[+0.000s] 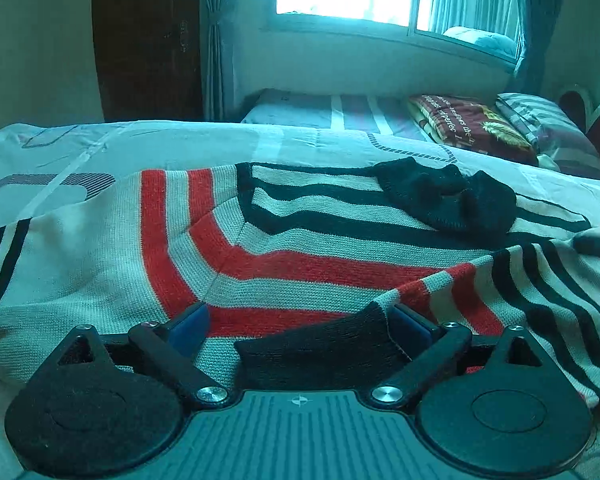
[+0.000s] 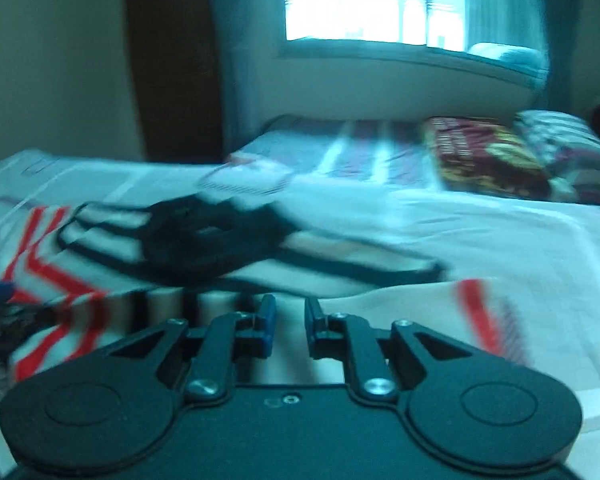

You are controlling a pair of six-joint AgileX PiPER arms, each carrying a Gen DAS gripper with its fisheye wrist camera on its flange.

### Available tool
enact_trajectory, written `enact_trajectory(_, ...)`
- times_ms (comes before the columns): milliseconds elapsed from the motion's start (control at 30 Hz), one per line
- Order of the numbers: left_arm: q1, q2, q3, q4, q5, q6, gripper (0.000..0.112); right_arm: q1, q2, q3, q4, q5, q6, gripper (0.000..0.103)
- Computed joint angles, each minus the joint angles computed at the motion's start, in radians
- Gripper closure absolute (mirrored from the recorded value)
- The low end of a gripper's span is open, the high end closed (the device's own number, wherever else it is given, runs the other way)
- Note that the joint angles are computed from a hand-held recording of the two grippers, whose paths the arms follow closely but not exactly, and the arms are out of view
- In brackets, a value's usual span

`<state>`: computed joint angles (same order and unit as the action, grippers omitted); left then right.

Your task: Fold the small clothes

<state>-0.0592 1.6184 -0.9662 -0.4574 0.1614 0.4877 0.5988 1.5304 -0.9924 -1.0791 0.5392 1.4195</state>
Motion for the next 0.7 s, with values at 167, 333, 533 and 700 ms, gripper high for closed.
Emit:
enact_trajectory(167,0.012,0.002,-0.006,-0.076,0.018,0.089,0.016,-0.177,-0.033,0.036,0.144,-0.036,-0.135,0.092)
enact_trajectory(333,0.03,-0.058,0.001,0.037,0.07,-0.015,0.016,-0.021,-0.115,0.051,0.097,0.089,-0.086,0.083)
enact_trajectory(533,0.117,-0.183,0.142,-0.159,0.057,0.26,0.016,0.342,-0.277,0.187,0.067,0.353,0.09,0.081)
enact_trajectory(700,0.129,-0.154,0.158,-0.242,0.045,0.329,0.014,0.429,-0.204,0.234,0.034,0.417,0.241,0.08)
